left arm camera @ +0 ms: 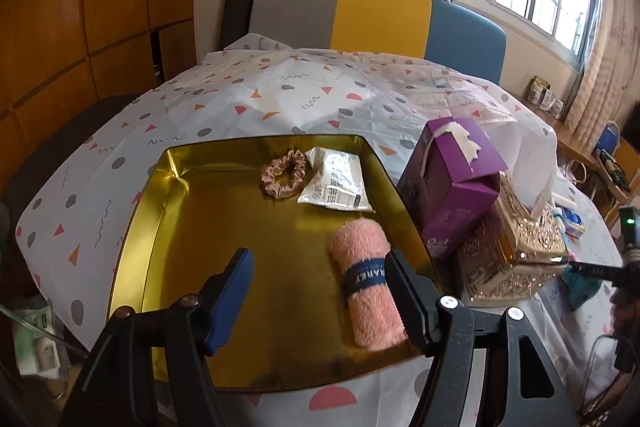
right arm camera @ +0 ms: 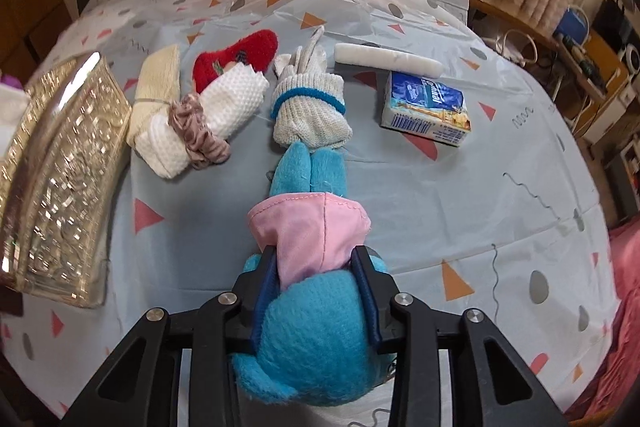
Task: Organize soft objects
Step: 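Drop the scrunchie into the gold tray by opening the left tool, then lower the blue plush into the gold tray and open the right tool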
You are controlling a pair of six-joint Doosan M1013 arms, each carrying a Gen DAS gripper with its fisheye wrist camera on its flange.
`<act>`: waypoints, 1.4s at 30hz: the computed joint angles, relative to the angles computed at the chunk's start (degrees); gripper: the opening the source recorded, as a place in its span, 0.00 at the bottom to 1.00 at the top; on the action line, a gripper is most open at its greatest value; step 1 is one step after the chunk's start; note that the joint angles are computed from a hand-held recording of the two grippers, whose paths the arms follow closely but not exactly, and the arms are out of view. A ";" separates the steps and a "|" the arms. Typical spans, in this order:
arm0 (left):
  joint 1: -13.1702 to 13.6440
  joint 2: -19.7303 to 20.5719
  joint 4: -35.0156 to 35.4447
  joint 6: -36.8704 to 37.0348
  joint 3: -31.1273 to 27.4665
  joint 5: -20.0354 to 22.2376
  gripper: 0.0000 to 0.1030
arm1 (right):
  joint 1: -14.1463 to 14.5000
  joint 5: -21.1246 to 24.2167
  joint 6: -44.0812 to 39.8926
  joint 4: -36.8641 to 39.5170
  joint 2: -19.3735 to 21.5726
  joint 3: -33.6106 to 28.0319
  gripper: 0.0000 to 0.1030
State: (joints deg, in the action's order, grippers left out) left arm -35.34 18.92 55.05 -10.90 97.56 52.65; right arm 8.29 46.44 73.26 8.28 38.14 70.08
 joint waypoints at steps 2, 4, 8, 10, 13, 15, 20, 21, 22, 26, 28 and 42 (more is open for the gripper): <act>-0.17 -0.02 -0.29 0.43 0.11 0.02 0.67 | -0.13 0.31 0.09 0.90 -0.01 -0.02 0.34; -0.43 -0.13 -0.12 0.26 0.35 0.21 0.67 | -0.44 0.82 -0.47 3.54 -0.26 0.15 0.33; -0.44 -0.54 0.18 -0.55 1.13 -0.65 0.67 | -1.05 -0.96 -1.44 9.29 -2.13 2.11 0.32; -0.44 -0.76 0.43 -1.42 1.57 -0.80 0.67 | -1.23 -2.58 -3.35 12.58 -3.58 3.34 0.32; -0.32 -1.08 0.35 -2.45 2.26 -0.82 0.67 | -1.07 -5.56 -6.98 16.73 -6.12 4.80 0.32; -0.18 -1.41 0.45 -3.73 2.85 -0.77 0.67 | -0.92 -6.72 -11.21 21.38 -7.57 5.19 0.32; 0.29 -2.42 0.25 -6.25 4.33 0.17 0.67 | 1.25 -4.91 -25.88 34.86 -10.95 6.29 0.32; 0.35 -2.61 0.24 -6.77 4.61 0.57 0.67 | 1.99 -3.80 -27.55 36.06 -11.05 6.04 0.32; 0.33 -2.77 0.34 -7.39 4.90 1.08 0.67 | 2.98 -3.09 -29.71 37.46 -11.34 6.18 0.32; 0.47 -3.57 -0.12 -8.96 6.03 2.37 0.67 | 6.52 2.62 -34.85 40.95 -11.01 5.62 0.32; 0.52 -3.95 -0.30 -9.41 6.62 2.83 0.67 | 8.40 4.35 -35.70 41.07 -10.89 5.82 0.32; 0.74 -5.87 -0.44 -14.39 9.45 4.64 0.67 | 15.73 15.91 -20.62 33.69 -1.88 -1.15 0.40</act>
